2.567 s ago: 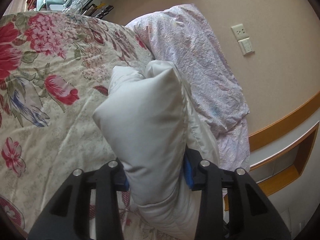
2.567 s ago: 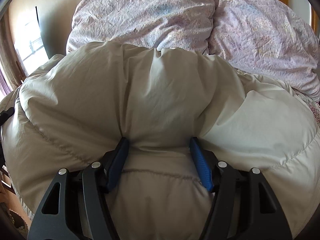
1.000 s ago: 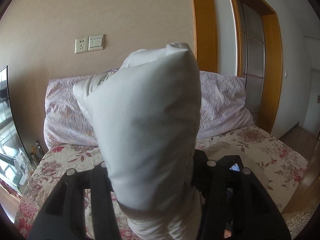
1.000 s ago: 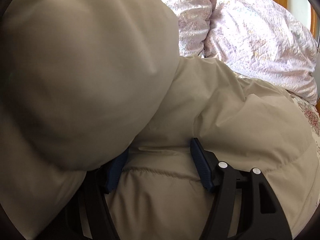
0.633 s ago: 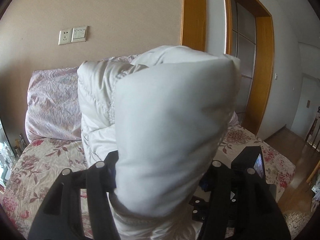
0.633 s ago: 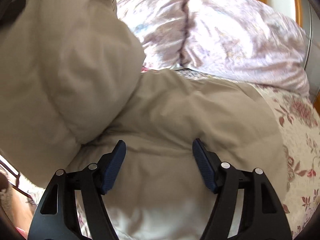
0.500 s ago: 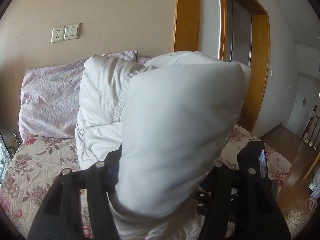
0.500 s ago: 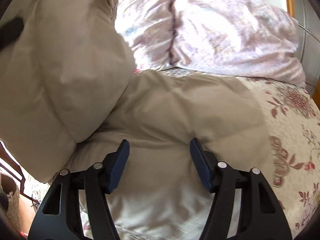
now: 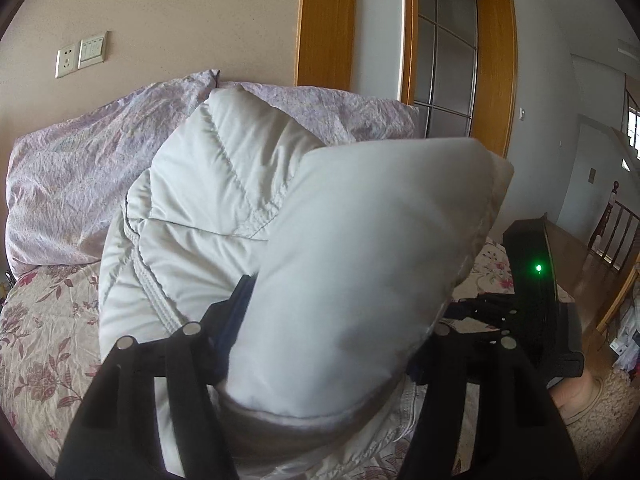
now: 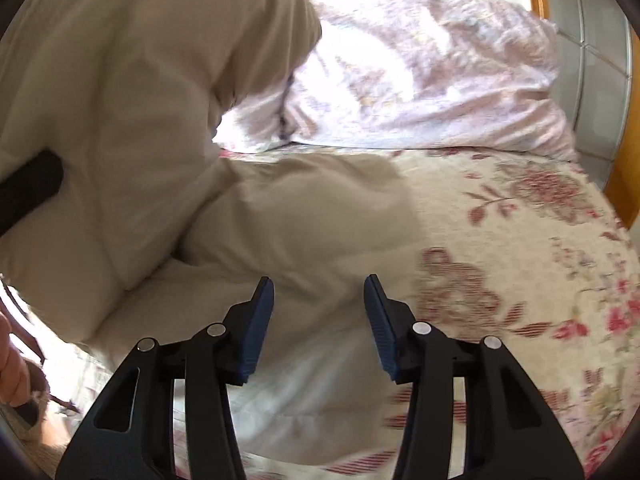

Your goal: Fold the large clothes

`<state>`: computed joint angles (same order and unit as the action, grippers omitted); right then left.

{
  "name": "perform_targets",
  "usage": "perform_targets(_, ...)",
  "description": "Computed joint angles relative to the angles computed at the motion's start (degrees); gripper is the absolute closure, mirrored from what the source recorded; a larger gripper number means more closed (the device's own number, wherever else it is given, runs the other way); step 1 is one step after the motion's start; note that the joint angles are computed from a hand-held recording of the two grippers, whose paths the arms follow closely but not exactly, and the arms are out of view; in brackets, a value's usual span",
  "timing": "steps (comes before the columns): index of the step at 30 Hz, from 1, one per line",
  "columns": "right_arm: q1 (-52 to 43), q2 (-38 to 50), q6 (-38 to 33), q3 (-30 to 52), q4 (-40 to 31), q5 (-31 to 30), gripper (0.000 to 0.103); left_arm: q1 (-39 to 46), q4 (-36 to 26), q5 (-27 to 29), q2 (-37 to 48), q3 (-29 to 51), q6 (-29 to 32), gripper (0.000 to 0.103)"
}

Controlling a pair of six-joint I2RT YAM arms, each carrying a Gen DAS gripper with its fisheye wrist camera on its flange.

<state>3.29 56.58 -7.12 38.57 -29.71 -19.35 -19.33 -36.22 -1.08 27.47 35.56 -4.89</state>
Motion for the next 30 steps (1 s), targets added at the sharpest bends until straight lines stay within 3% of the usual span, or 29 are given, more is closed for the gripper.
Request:
perform_targets(3,-6.22,1.67,-3.40,0.41,-1.16,-3.81,0.054,-5.43,2.64,-4.52,2.74,-1.33,-2.17,0.040)
perform_targets(10,-12.58,3.62,-8.68,-0.28,-1.41,-6.47,0.054,-15.19,7.01,-13.16,7.65,-3.81,-6.17,0.038)
perform_targets(15,-15.11,4.45,-11.17,-0.46,-1.27,-7.66,0.054,-19.11,7.59,-16.37,9.13,-4.16,-7.83,0.038)
perform_targets(30,-19.25,13.84,-17.21,-0.67,4.23,-0.12,0.054,-24.49,6.46,-20.26,10.18,-3.88,-10.24,0.036)
